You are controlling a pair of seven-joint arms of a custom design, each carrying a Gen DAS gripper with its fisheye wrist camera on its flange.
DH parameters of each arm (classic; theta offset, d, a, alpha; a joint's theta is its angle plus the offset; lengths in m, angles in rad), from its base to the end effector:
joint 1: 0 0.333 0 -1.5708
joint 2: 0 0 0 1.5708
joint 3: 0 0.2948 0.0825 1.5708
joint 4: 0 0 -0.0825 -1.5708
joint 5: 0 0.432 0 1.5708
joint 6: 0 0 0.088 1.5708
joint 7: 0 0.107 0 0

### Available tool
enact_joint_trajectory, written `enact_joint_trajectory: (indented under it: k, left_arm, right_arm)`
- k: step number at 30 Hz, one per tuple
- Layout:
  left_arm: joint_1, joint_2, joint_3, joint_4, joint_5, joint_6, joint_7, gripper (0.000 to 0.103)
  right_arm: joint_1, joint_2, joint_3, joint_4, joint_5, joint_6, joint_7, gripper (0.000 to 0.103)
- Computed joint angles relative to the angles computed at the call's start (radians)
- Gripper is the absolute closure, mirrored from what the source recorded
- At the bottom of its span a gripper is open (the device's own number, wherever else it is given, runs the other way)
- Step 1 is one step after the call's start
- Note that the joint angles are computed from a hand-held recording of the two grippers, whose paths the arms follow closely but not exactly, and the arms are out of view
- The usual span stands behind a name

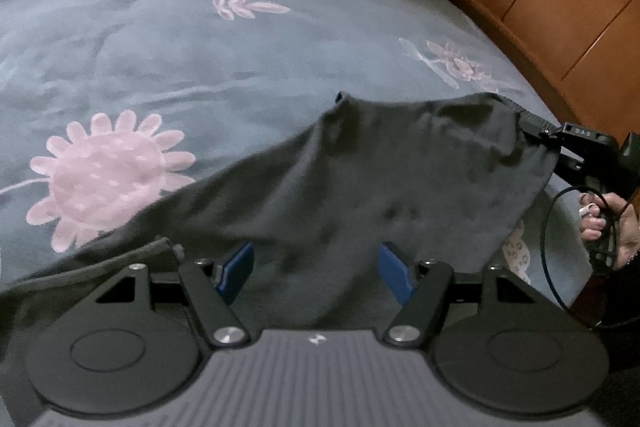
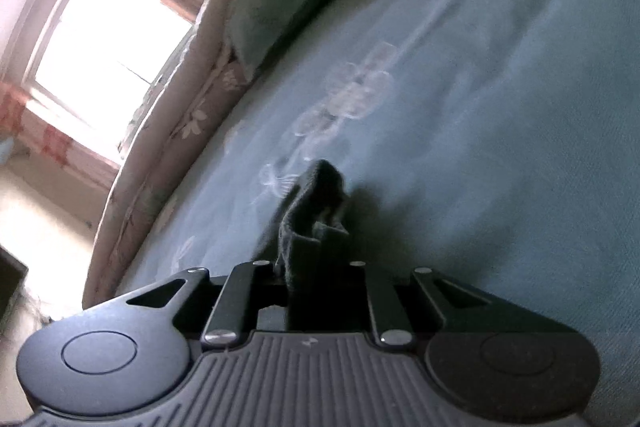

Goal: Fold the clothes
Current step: 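Lift the held trouser end upward with the right gripper, then carry the trouser end over the trousers and open the right gripper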

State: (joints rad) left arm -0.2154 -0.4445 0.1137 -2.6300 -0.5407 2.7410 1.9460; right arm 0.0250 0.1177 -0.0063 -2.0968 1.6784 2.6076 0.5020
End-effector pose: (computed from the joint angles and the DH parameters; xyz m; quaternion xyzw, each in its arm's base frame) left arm 0.4760 -0.0301 0.4015 -0.6594 0.6802 -0.3076 0.0891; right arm 0.6200 -0.0095 0.3388 -0.5037 0.6949 0.0015 0.5132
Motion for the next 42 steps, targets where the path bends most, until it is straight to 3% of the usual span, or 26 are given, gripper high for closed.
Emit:
enact_joint_trajectory:
  k: [9, 13, 22, 31, 42]
  left_arm:
    - [-0.005, -0.081, 0.042, -0.055, 0.001, 0.005, 0.065, 0.034]
    - [-0.010, -0.133, 0.087, -0.089, -0.010, -0.008, 0.120, 0.034]
    - [0.056, -0.264, 0.148, -0.167, 0.024, -0.104, 0.228, 0.034]
    - [0.154, -0.362, 0.188, -0.219, 0.050, -0.165, 0.286, 0.032]
    - [0.242, -0.420, 0.225, -0.248, 0.034, -0.222, 0.342, 0.032]
  right_arm:
    - [0.063, -0.077, 0.020, -0.010, -0.063, 0.041, -0.029, 0.086]
    - [0.103, -0.104, 0.031, -0.012, -0.116, 0.074, -0.030, 0.086]
    - [0.198, -0.160, 0.057, -0.029, -0.197, 0.109, 0.002, 0.086]
    - [0.277, -0.175, 0.075, -0.018, -0.202, 0.059, 0.051, 0.086]
    - [0.351, -0.204, 0.102, -0.016, -0.334, -0.034, 0.079, 0.086]
